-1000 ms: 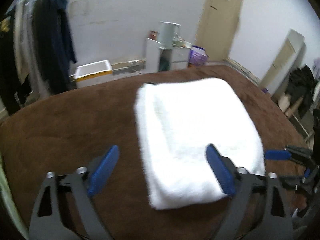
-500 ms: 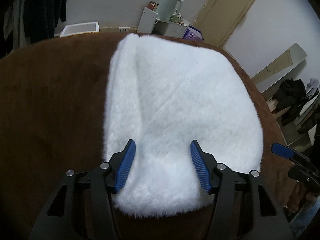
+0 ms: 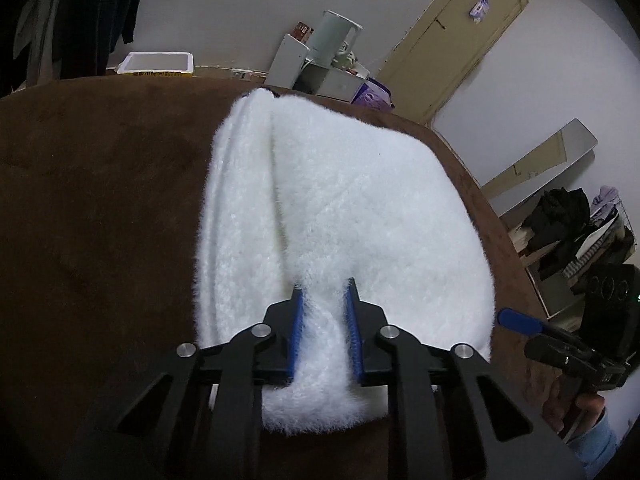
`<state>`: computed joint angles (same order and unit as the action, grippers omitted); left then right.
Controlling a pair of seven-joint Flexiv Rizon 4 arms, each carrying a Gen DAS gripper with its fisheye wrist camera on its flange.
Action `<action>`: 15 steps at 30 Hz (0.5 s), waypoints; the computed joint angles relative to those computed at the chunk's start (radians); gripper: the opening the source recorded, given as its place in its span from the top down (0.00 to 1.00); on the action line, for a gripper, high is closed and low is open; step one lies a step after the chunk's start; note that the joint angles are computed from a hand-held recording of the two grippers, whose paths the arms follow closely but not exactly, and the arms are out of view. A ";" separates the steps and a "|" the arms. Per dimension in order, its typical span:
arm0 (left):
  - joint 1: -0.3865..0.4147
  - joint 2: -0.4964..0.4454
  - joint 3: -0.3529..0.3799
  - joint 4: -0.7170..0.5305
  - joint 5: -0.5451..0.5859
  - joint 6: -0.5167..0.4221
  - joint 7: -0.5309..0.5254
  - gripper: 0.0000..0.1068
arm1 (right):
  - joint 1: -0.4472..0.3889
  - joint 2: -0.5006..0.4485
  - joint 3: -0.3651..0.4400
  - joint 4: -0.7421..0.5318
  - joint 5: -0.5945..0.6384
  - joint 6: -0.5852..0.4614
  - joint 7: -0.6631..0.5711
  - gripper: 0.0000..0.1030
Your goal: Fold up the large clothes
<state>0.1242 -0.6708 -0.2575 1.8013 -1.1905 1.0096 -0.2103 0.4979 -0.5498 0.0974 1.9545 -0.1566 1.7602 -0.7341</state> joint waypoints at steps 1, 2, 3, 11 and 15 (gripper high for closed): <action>0.010 0.005 -0.012 0.005 -0.028 -0.005 0.014 0.82 | 0.009 -0.008 -0.014 -0.011 0.002 0.006 0.000 0.24; 0.013 0.009 -0.018 0.006 -0.054 -0.007 0.025 0.83 | 0.019 -0.015 -0.027 -0.025 0.004 0.005 0.003 0.24; 0.014 0.012 -0.021 0.005 -0.076 -0.009 0.036 0.83 | 0.023 -0.025 -0.036 -0.040 0.002 0.000 0.003 0.24; -0.075 0.078 0.015 0.014 -0.317 0.133 0.295 0.87 | 0.035 -0.090 -0.070 -0.151 -0.035 -0.032 -0.010 0.38; -0.085 0.044 0.052 0.013 -0.263 0.141 0.241 0.87 | 0.002 -0.101 -0.030 -0.184 -0.061 -0.101 -0.030 0.54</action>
<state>0.0393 -0.6271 -0.2053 1.8139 -1.4533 1.1508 0.0308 0.5002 -0.6504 0.0673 1.7707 -0.2173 1.6591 -0.7639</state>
